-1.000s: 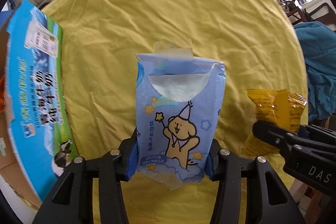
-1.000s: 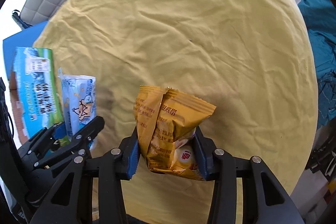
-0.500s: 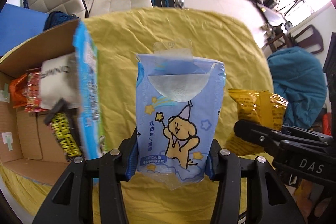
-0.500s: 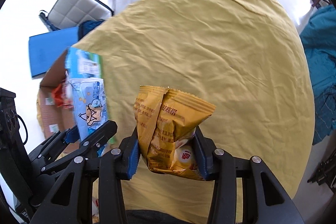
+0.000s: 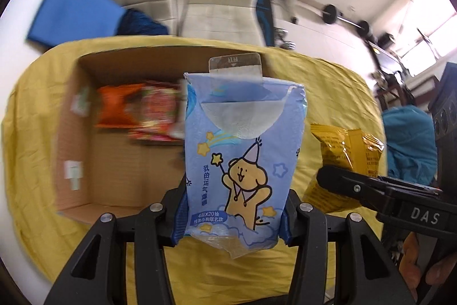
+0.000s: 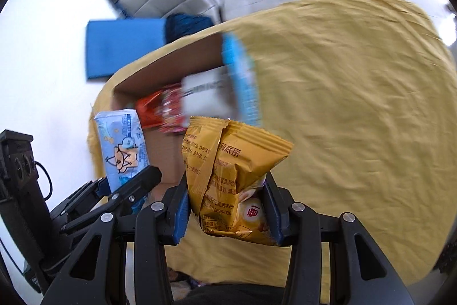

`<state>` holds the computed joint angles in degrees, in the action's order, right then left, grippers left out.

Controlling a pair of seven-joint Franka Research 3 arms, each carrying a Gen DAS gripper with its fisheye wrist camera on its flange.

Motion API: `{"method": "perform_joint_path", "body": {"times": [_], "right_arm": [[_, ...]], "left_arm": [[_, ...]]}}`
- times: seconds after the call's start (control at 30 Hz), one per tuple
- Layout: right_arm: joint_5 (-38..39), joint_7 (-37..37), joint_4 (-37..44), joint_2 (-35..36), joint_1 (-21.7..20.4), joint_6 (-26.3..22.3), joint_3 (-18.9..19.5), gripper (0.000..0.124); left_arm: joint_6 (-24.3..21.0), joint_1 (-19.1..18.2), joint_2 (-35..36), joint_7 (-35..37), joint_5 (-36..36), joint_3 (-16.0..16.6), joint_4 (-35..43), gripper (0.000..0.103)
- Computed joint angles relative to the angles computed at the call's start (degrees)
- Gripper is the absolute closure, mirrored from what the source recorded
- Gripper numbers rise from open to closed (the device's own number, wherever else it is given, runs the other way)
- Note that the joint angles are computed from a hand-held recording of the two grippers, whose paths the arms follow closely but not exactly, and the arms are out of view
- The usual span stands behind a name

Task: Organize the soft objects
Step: 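Carry the blue tissue pack and yellow bag into the box and lower them, then open both tools to release the packs and lift out of the box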

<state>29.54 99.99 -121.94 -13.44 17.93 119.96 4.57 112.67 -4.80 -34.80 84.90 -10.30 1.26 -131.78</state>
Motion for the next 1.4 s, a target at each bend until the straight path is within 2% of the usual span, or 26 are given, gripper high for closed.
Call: {"method": "perform_joint_path", "body": {"times": [0.17, 0.27, 0.47, 0.67, 0.9, 1.03, 1.13, 1.4], "right_arm": [[1.5, 1.4, 5.3, 7.6, 3.8, 2.1, 3.2, 0.077], [0.8, 2.7, 8.5, 13.1, 6.0, 3.5, 4.6, 0.077], [1.6, 4.4, 11.7, 21.4, 8.5, 4.9, 5.5, 0.077], [2.5, 3.8, 12.8, 26.3, 9.2, 4.8, 5.9, 0.077], [5.3, 1.4, 12.3, 28.7, 8.9, 6.0, 6.4, 0.075], [3.0, 2.0, 13.6, 30.2, 9.5, 5.8, 6.1, 0.073], [1.6, 2.8, 14.2, 30.7, 9.9, 5.5, 6.1, 0.066], [-5.2, 5.8, 13.8, 27.3, 10.8, 5.2, 5.1, 0.060]], "left_arm": [[-0.9, 4.1, 1.5, 3.3, 3.0, 3.5, -1.1, 0.057], [-1.4, 6.1, 4.2, 5.7, 2.3, 5.2, -1.2, 0.056], [-4.4, 10.1, 11.5, 10.2, -0.1, 6.2, -0.5, 0.056], [-5.2, 13.3, 15.9, 12.6, -1.3, 4.7, -0.6, 0.055], [-5.7, 14.1, 17.2, 11.8, -0.8, 2.7, -1.0, 0.054], [-5.9, 13.8, 18.7, 10.7, -0.5, 1.9, 0.1, 0.052], [-5.4, 13.6, 18.5, 10.0, -0.6, 1.5, -0.5, 0.052], [-3.3, 12.8, 15.6, 8.9, 1.0, 0.9, -1.6, 0.051]]}}
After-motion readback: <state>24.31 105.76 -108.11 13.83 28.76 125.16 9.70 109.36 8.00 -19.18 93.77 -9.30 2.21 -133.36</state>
